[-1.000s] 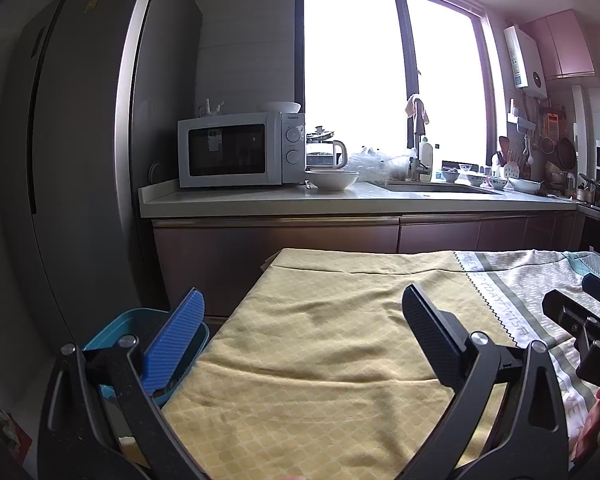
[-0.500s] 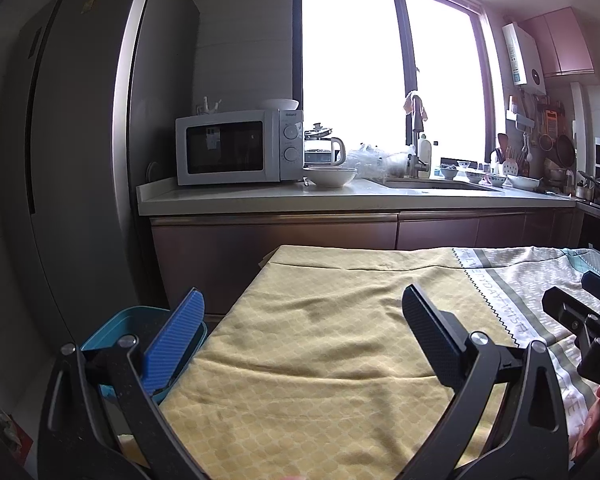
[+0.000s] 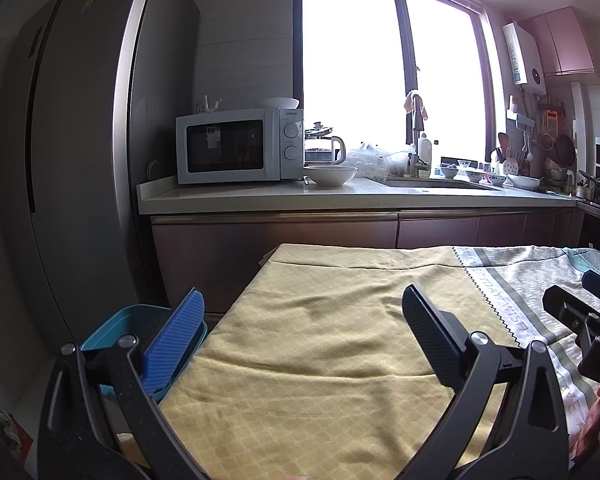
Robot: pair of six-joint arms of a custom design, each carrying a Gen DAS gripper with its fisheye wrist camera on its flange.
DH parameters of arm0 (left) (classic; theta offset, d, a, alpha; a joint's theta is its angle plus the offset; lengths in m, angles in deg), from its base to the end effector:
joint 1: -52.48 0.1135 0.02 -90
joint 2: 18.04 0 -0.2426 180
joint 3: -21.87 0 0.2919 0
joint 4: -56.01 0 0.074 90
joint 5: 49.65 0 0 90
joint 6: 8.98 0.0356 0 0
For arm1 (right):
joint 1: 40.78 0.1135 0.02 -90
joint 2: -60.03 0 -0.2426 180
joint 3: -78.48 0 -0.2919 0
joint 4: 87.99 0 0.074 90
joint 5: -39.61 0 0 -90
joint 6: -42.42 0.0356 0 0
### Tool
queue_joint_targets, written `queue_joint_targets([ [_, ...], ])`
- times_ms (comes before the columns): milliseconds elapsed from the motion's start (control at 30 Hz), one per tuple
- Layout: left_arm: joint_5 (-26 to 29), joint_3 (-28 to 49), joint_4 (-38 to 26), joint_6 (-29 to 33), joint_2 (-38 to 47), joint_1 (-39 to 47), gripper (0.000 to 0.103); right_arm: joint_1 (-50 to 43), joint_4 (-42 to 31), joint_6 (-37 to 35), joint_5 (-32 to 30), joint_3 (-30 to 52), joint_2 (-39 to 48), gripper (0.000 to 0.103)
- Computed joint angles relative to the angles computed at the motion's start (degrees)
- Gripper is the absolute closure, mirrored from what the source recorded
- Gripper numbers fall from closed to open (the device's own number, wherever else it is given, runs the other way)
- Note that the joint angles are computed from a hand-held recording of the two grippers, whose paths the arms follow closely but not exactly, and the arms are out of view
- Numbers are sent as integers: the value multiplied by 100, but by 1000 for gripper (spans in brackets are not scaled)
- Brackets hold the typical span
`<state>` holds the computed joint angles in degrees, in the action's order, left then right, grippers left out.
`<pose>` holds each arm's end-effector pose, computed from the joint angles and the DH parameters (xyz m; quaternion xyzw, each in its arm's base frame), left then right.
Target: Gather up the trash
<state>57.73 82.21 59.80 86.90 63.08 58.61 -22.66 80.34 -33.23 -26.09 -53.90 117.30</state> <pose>0.3578 0.0277 0.2181 0.0881 0.7948 -0.0593 0.5975 0.2666 0.0718 0.2299 0.0921 0.8107 -0.0127 0.5781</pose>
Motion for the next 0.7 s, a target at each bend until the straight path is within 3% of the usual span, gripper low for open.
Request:
queue_joint_targets([
  [400, -17, 196, -228, 78, 211, -89, 5, -83, -24, 59, -61, 11, 54, 6],
  [700, -131, 2014, -1935, 234, 1670, -423, 5, -770, -496, 71, -546, 345, 312, 6],
])
